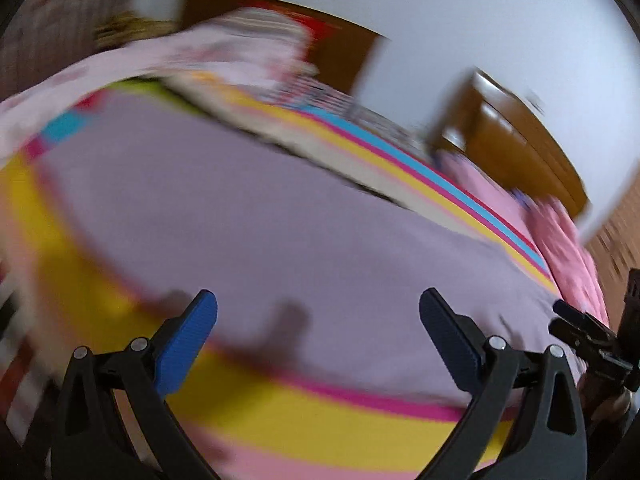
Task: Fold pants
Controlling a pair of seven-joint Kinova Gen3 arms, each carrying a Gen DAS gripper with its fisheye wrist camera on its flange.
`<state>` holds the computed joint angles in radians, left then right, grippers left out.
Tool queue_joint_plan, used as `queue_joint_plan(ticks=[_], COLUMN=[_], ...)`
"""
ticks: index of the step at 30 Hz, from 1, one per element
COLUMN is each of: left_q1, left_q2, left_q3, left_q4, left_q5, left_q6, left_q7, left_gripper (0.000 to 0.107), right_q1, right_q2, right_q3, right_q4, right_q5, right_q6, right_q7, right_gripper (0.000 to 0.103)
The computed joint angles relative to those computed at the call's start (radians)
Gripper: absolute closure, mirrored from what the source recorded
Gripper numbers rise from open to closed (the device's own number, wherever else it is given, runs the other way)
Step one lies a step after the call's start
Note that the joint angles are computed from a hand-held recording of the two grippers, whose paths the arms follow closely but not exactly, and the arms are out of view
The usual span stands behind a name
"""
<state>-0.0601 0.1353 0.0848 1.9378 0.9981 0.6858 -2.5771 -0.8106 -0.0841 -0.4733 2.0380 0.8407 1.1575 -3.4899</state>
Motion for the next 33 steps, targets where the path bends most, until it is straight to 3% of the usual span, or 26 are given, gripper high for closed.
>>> queue_joint_plan(ticks=[4,6,8,11,13,16,19,21,23,25,27,29,33], left_q1=[-0.183,-0.275,-0.350,-0.328,-0.300,-0.273,-0.221,-0.225,-0.265,-0.313,-0.349,-0.358,-0.319], left_q2=[0.079,0.138,0.200,0.246,0.268,0.303,0.361,0.391,0.389,0.364,0.347,0.362,0.361], left_q3=[-0.030,-0.017,0.004,-0.036,-0.038,0.000,0.008,0.028,0.053,0.071,0.064,0.064,0.045], left_q4=[-0.047,-0.080,-0.125,-0.169,-0.197,-0.260,-0.366,-0.410,-0.399,-0.339,-0.269,-0.245,-0.244], left_q5=[0.052,0.090,0.114,0.150,0.160,0.145,0.063,0.027,0.033,0.087,0.147,0.172,0.174], left_q6=[0.116,0.198,0.279,0.329,0.329,0.304,0.273,0.282,0.300,0.295,0.316,0.340,0.312], left_q7=[0.041,0.056,0.055,0.045,0.051,0.082,0.194,0.254,0.261,0.217,0.168,0.143,0.096], left_gripper=[0.007,0.007,0.008,0.008,0.008,0.007,0.007,0.007,0.007,0.007,0.007,0.007,0.007], right_q1=[0.164,0.256,0.292,0.252,0.264,0.241,0.158,0.137,0.167,0.215,0.202,0.149,0.117], right_q2=[0.158,0.198,0.238,0.304,0.352,0.445,0.484,0.468,0.439,0.406,0.390,0.384,0.399], right_q3=[-0.042,-0.067,-0.047,0.030,0.000,-0.029,0.091,0.165,0.170,0.143,0.182,0.251,0.279], right_q4=[-0.143,-0.194,-0.244,-0.316,-0.372,-0.480,-0.534,-0.502,-0.439,-0.378,-0.350,-0.342,-0.366], right_q5=[0.099,0.077,0.040,0.016,0.024,0.036,-0.039,-0.108,-0.116,-0.094,-0.115,-0.145,-0.152], right_q6=[-0.163,-0.244,-0.325,-0.410,-0.423,-0.354,-0.315,-0.368,-0.449,-0.531,-0.586,-0.610,-0.589], right_q7=[0.162,0.241,0.322,0.444,0.525,0.647,0.738,0.724,0.666,0.616,0.615,0.632,0.650], right_gripper=[0.014,0.014,0.014,0.014,0.014,0.014,0.013,0.013,0.013,0.013,0.013,0.012,0.011])
